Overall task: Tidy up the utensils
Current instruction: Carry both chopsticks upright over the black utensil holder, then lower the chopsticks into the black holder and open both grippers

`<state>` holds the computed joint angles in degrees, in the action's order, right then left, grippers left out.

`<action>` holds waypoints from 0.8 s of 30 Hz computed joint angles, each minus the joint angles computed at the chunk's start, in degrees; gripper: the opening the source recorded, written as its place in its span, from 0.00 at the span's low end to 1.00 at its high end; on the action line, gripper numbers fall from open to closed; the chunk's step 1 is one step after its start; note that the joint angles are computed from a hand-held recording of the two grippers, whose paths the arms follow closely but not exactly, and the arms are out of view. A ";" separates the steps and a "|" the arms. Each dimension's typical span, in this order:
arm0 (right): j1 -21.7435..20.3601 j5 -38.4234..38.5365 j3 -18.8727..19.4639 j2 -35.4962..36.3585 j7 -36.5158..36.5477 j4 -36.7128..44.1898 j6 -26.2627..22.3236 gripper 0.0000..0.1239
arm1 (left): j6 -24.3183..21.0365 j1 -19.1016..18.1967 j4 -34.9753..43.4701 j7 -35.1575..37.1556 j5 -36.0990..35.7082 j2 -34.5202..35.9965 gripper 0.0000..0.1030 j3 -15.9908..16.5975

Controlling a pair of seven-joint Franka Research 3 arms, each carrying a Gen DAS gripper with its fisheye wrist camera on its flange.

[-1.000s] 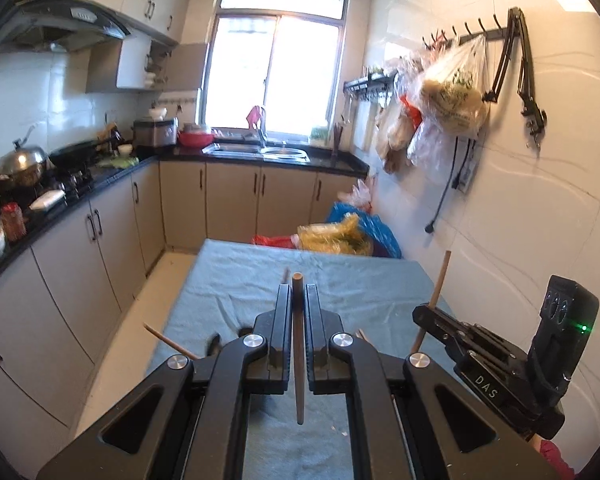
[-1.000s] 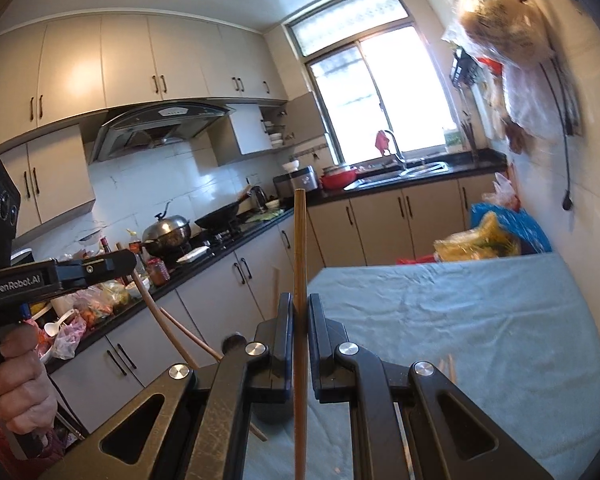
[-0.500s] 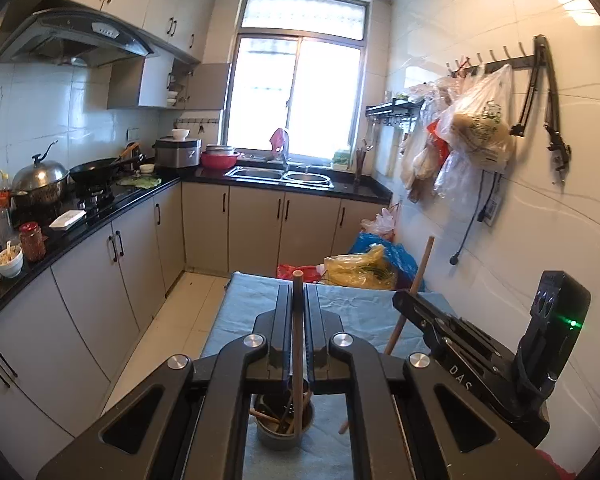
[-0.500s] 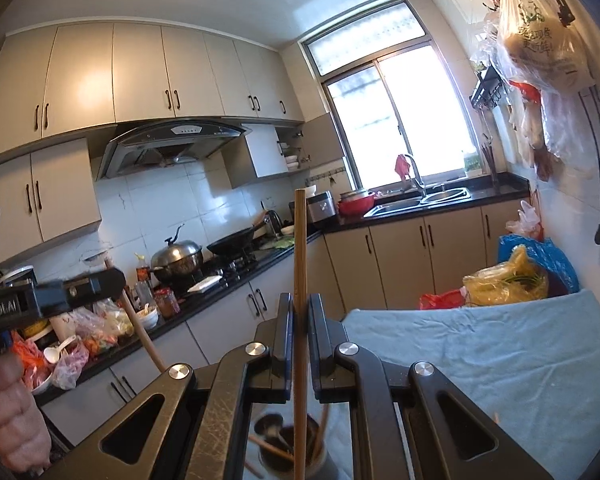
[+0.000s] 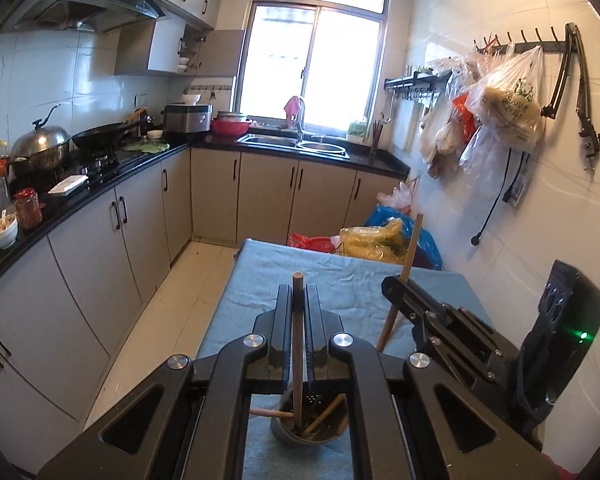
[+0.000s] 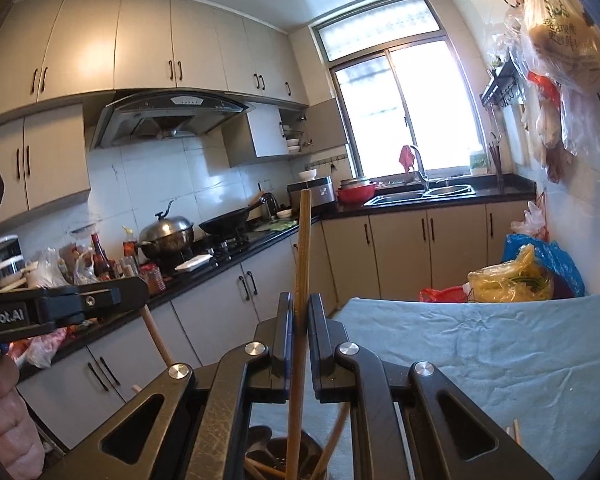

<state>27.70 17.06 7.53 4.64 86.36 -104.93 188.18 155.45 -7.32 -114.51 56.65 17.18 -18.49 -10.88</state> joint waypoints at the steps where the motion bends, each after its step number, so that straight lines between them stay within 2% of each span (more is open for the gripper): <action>1: -0.03 -0.10 -0.02 0.10 -0.07 -0.05 0.11 0.06 | 0.05 -0.04 -0.11 -0.03 -0.10 0.24 0.05 0.03; 4: 2.59 -1.36 -2.79 0.40 1.15 0.37 0.40 0.06 | 0.22 0.01 -0.30 -0.29 0.13 0.63 0.05 -0.08; 5: 2.11 -1.33 -2.25 0.42 0.89 0.58 0.55 0.06 | 0.22 0.26 -0.34 -0.63 0.64 0.71 0.05 -0.31; 8: 7.55 -3.06 -8.10 0.61 2.36 1.03 0.74 0.06 | 0.22 0.15 -0.16 -0.59 0.76 1.01 0.05 -0.17; 10: 8.84 -3.65 -9.48 0.99 3.04 1.44 0.55 0.06 | 0.23 0.30 -0.23 -0.98 0.97 1.15 0.05 -0.26; 15: 3.52 -2.26 -3.75 1.98 2.01 1.92 0.06 0.06 | -0.15 0.21 -0.31 -0.78 0.65 1.60 0.05 0.11; 17: 0.35 -1.00 -0.19 2.41 0.49 2.27 -1.08 0.06 | -0.22 0.22 -0.37 -0.79 0.33 1.72 0.05 0.28; 22: 4.19 -5.09 -4.48 2.88 3.25 1.62 -3.14 0.06 | -0.39 0.26 -0.58 -0.53 -0.51 2.15 0.05 0.67; 24: 6.62 -8.45 -7.44 3.08 6.17 1.54 -4.01 0.06 | -0.67 0.34 -0.40 -0.63 -0.71 2.46 0.05 0.69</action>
